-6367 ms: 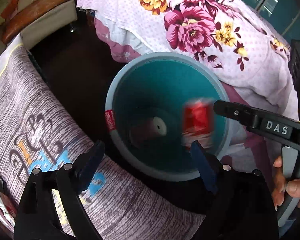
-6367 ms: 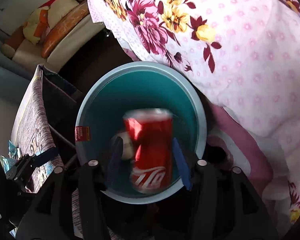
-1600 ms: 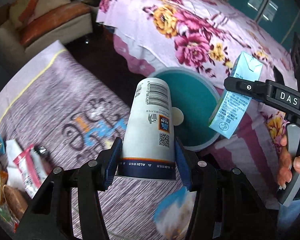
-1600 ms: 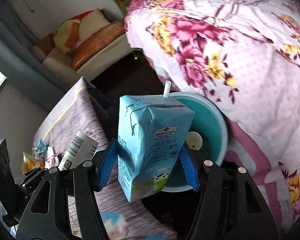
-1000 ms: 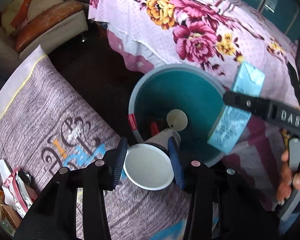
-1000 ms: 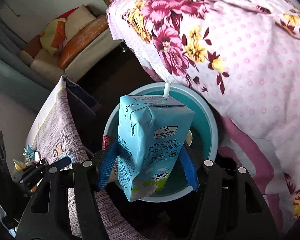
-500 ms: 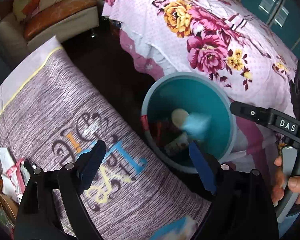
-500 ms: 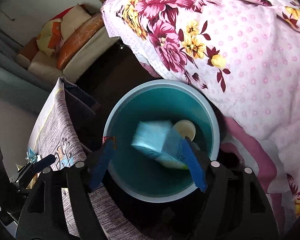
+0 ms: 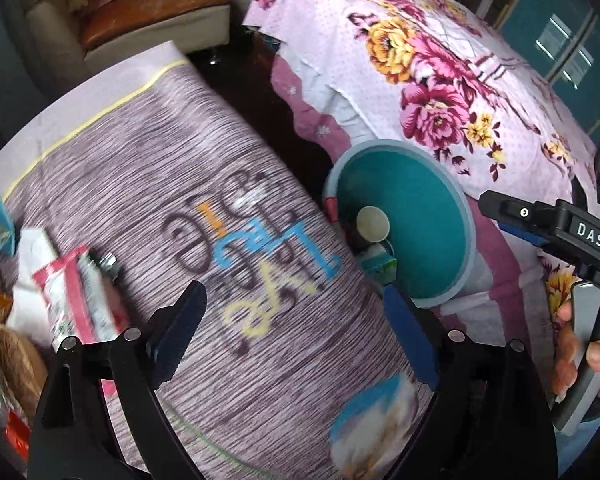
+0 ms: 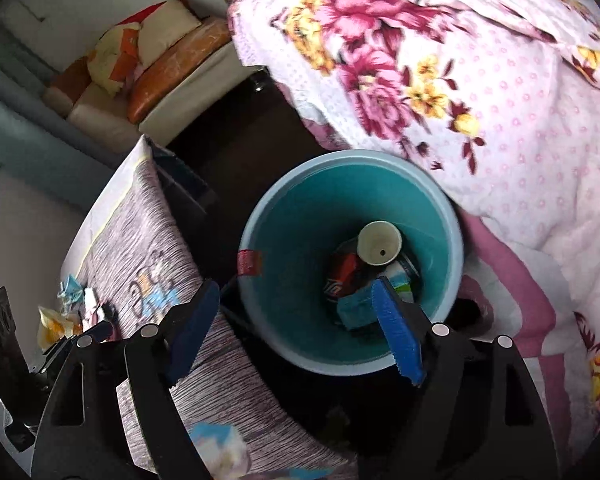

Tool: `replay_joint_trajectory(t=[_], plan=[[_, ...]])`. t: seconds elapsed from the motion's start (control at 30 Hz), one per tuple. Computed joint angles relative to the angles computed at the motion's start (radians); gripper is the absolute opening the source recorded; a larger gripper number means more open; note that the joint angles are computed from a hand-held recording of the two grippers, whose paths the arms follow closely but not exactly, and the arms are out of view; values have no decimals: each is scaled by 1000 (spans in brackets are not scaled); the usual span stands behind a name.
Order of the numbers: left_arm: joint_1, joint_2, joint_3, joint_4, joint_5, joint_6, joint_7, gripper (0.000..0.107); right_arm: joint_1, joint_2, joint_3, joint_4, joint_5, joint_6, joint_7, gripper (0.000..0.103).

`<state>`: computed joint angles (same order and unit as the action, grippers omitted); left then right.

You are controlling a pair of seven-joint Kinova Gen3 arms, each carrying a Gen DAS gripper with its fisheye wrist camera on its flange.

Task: Collect trash
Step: 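Grasp the wooden bowl rim with the left gripper while right grasps the pink snack packet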

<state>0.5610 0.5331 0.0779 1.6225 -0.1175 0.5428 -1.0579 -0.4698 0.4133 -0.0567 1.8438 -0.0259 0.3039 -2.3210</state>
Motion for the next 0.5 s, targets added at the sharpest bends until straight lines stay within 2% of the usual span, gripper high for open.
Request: replay_joint_trajectory(t=[0.33,0.5], plan=[[-44,-150,-32,230,-11,-102,59,90,-115,16,-3,-102,51,89,-46,76],[-113,-232,-29,350,-1,-162,61,90,-161,43,-19,-181,75,147,-54,76]])
